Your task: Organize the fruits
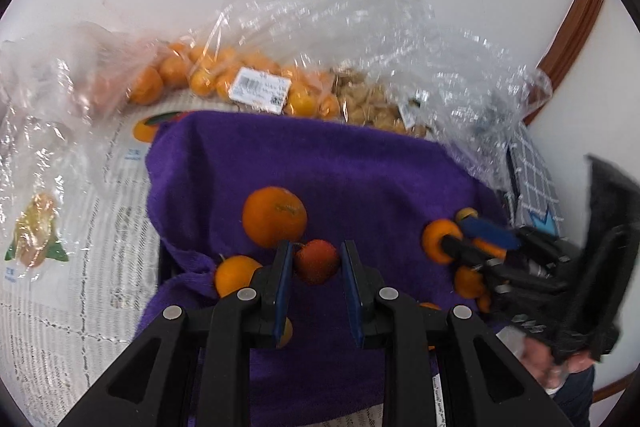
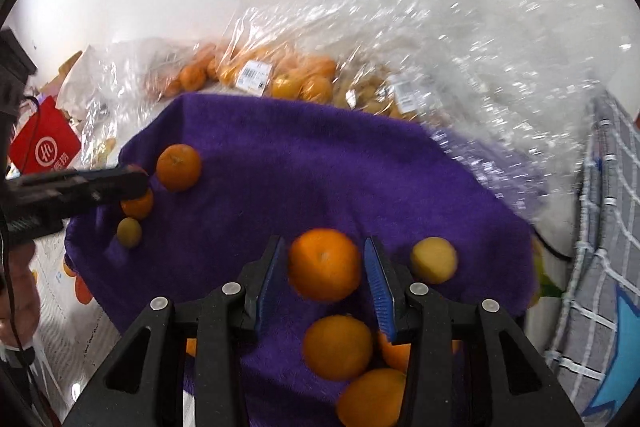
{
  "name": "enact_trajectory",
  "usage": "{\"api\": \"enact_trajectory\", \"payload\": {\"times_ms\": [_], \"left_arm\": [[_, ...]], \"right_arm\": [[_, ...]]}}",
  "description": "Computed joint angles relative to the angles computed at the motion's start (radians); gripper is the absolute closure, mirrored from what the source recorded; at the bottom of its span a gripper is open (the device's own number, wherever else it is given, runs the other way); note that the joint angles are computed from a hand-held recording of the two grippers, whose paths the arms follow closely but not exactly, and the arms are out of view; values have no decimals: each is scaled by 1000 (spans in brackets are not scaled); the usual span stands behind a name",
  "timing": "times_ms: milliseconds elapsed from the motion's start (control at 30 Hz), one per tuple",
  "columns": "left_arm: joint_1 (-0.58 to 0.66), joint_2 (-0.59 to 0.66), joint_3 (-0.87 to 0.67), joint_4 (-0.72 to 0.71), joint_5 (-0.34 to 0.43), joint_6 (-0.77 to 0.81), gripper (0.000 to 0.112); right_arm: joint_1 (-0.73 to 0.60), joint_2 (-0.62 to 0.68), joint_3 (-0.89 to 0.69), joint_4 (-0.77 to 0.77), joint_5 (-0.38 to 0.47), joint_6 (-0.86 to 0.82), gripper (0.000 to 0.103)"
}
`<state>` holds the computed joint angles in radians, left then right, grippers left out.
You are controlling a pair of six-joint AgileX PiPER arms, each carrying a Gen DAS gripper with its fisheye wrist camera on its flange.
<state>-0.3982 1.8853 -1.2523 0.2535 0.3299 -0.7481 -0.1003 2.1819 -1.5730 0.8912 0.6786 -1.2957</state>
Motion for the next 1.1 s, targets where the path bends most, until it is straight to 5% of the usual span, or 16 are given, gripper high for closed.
{"api": "enact_trajectory", "payload": {"times_ms": [467,867,1100], "left_arm": [[-25,97,-122,-36,153,11,89],[-174,-148,47,252,213,-350,73],[-382,-313,155,507,355,-665,65]], "right_arm": [[-140,-172,222,204,-22,-193,55],[-229,-400,411,181,-8,-147,55],[-329,-543,507,127,92,-124,55]]}}
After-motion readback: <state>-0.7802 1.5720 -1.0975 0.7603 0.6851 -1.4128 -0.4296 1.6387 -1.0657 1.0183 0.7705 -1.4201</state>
